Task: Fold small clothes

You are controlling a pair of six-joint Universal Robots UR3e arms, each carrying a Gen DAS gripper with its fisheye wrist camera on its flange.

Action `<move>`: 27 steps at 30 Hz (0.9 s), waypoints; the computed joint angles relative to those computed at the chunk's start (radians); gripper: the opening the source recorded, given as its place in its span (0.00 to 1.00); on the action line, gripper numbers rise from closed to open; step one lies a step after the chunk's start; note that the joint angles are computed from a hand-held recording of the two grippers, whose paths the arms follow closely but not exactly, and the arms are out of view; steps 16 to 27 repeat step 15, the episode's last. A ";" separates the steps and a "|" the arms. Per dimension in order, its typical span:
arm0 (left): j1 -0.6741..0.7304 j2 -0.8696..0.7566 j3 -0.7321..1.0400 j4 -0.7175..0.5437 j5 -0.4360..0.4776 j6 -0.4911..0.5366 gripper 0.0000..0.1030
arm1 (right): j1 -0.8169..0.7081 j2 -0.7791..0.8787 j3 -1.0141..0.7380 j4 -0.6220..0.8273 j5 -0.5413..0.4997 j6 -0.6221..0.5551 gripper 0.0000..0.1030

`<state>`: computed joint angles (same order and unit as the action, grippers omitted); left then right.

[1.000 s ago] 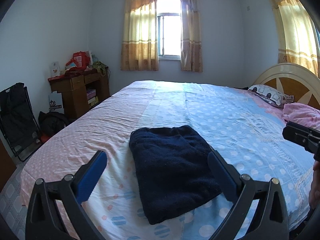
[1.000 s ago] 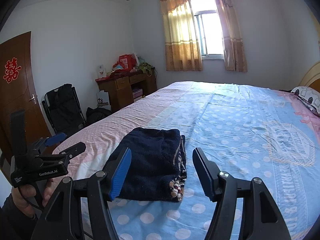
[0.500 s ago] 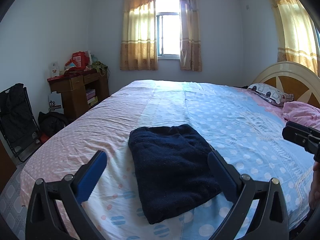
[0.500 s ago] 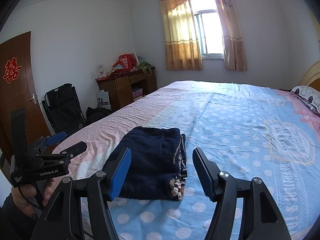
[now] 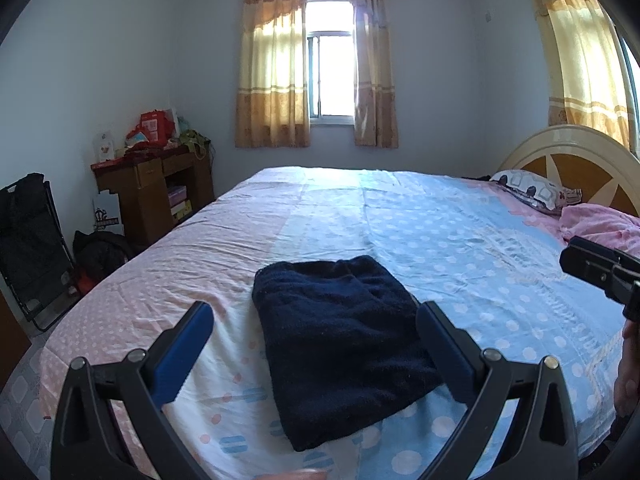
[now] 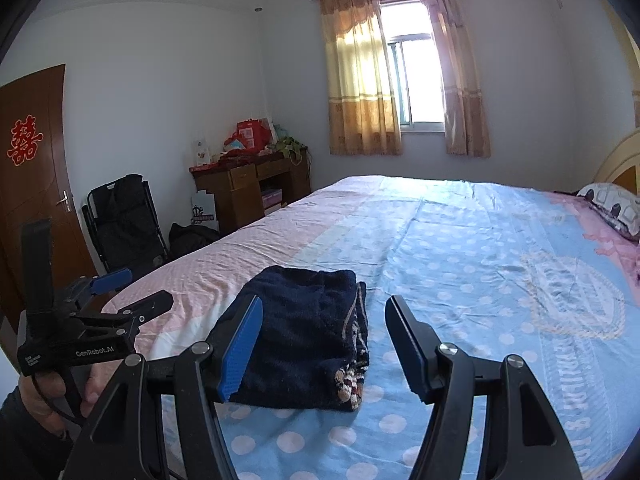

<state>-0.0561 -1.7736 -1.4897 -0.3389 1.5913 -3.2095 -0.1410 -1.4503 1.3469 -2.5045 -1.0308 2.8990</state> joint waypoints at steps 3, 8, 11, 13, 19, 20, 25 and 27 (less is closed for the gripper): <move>0.004 -0.001 0.006 -0.008 -0.004 -0.003 1.00 | 0.006 0.005 -0.006 0.003 -0.004 -0.004 0.63; 0.007 -0.004 0.010 -0.016 0.003 -0.005 1.00 | 0.011 0.005 -0.002 -0.003 -0.004 -0.013 0.63; 0.009 -0.006 0.004 -0.005 0.003 -0.006 1.00 | 0.016 0.009 -0.005 0.002 -0.008 -0.017 0.63; 0.010 -0.006 0.005 -0.008 0.002 -0.006 1.00 | 0.019 0.013 -0.010 0.007 -0.010 -0.019 0.63; 0.012 -0.006 0.004 -0.010 0.000 -0.005 1.00 | 0.019 0.013 -0.009 0.008 -0.009 -0.022 0.63; 0.012 -0.006 0.004 -0.010 0.000 -0.005 1.00 | 0.019 0.013 -0.009 0.008 -0.009 -0.022 0.63; 0.012 -0.006 0.004 -0.010 0.000 -0.005 1.00 | 0.019 0.013 -0.009 0.008 -0.009 -0.022 0.63; 0.012 -0.006 0.004 -0.010 0.000 -0.005 1.00 | 0.019 0.013 -0.009 0.008 -0.009 -0.022 0.63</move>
